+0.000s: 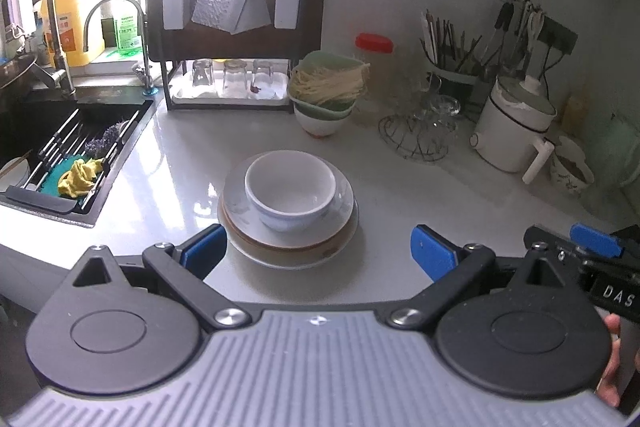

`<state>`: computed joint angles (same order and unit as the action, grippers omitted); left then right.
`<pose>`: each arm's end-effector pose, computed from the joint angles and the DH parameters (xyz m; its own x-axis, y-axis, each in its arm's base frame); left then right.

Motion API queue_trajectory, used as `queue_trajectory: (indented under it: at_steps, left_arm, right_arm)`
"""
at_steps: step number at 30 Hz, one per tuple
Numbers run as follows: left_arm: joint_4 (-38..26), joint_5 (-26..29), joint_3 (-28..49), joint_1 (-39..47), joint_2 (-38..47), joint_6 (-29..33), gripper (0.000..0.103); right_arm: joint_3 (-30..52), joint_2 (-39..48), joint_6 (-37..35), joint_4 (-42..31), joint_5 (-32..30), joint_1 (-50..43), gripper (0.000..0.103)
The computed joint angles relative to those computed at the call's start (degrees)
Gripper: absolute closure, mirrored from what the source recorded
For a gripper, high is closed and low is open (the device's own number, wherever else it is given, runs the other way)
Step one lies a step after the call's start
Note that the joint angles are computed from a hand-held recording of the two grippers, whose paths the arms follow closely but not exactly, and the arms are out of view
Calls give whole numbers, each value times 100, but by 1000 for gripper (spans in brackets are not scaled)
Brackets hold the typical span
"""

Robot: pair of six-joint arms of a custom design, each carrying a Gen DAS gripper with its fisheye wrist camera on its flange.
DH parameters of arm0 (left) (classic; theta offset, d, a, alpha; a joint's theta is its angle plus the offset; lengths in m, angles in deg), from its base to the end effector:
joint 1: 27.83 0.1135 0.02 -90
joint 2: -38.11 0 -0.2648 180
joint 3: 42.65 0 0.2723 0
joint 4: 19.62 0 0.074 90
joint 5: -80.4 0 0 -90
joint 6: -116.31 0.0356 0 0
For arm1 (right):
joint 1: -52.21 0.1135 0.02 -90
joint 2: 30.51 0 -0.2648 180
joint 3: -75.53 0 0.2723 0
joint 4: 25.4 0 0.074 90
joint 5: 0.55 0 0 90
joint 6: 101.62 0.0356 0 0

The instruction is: Organize plates and bowls

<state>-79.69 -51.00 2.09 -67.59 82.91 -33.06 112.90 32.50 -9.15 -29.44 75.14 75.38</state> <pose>0.1339 -0.0808 0.2125 -0.5346 -0.3949 -0.7472 -0.4582 0.8783 -0.1364 0.2168 0.1024 0.1779 -0.4797 -0.1599 -0.8627 -0.5585 0.8140 0.1597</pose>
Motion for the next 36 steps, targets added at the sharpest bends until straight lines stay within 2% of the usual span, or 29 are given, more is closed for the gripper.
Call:
queue_trajectory:
  at_steps: [18, 28, 36]
  left_arm:
    - [70, 121, -14, 75, 7, 98, 3]
    - [-178, 94, -64, -149, 90, -325, 3]
    - [-217, 203, -92, -55, 113, -367, 3]
  right_arm:
    - [-35, -109, -76, -51, -73, -36, 13]
    - [-97, -121, 44, -121, -70, -64, 13]
    - [17, 118, 70, -266, -192, -84, 13]
